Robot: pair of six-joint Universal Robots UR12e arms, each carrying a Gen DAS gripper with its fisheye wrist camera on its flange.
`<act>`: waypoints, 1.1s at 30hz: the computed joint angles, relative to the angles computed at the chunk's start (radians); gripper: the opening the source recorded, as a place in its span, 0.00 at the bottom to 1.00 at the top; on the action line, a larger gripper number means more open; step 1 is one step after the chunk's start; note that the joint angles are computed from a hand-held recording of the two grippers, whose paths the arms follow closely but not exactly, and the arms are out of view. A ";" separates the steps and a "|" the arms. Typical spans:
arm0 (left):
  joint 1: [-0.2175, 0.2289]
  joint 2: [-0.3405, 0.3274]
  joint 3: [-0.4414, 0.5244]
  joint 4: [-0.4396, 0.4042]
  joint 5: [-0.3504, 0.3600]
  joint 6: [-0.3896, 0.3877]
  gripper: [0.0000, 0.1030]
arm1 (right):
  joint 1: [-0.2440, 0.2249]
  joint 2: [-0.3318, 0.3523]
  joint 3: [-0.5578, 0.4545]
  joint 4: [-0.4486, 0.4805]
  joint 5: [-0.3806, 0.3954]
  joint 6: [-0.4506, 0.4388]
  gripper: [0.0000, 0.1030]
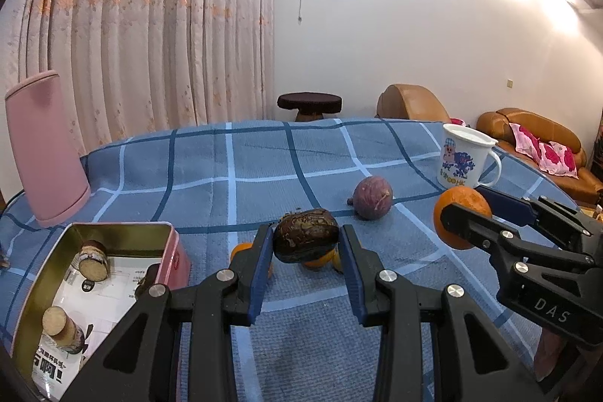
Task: Organize fruits
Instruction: 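Grasp the brown round fruit with the left gripper while the right gripper holds the orange, then carry the brown fruit and orange over the tin box and open both grippers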
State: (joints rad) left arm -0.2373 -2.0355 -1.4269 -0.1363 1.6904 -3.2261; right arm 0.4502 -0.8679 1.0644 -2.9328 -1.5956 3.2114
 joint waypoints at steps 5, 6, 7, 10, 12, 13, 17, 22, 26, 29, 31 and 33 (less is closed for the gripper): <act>-0.001 0.003 -0.008 0.016 0.005 0.004 0.36 | 0.001 -0.001 0.004 -0.011 -0.004 -0.005 0.48; -0.001 0.004 -0.008 0.017 0.004 0.002 0.36 | 0.001 -0.001 0.004 -0.011 -0.005 -0.005 0.48; 0.001 0.005 -0.010 0.018 0.001 -0.001 0.37 | 0.001 -0.001 0.005 -0.012 -0.005 -0.006 0.48; 0.002 0.009 -0.016 0.024 -0.001 -0.002 0.36 | 0.002 -0.001 0.004 -0.010 -0.009 -0.010 0.48; 0.004 0.011 -0.019 0.025 -0.001 -0.002 0.36 | 0.002 0.000 0.002 -0.008 -0.013 -0.012 0.48; 0.004 0.012 -0.021 0.025 -0.003 -0.003 0.36 | 0.002 -0.001 0.002 -0.007 -0.012 -0.013 0.48; 0.008 0.017 -0.027 0.025 -0.007 -0.008 0.36 | 0.004 0.002 -0.007 0.009 -0.009 -0.016 0.48; 0.016 0.029 -0.045 0.028 -0.009 -0.021 0.36 | 0.011 0.013 -0.029 0.033 0.004 -0.024 0.48; 0.026 0.044 -0.061 0.017 -0.001 -0.037 0.36 | 0.019 0.026 -0.065 0.057 0.033 -0.032 0.48; 0.036 0.055 -0.072 0.011 0.004 -0.052 0.36 | 0.025 0.039 -0.099 0.073 0.060 -0.041 0.48; 0.042 0.065 -0.081 0.005 0.013 -0.060 0.36 | 0.031 0.051 -0.126 0.083 0.074 -0.049 0.48; 0.046 0.073 -0.087 -0.003 0.031 -0.061 0.36 | 0.036 0.060 -0.148 0.092 0.089 -0.054 0.48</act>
State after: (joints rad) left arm -0.1915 -1.9623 -1.5143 -0.1389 1.7212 -3.2868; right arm 0.4858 -0.8076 0.9167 -2.8408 -1.5071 3.1574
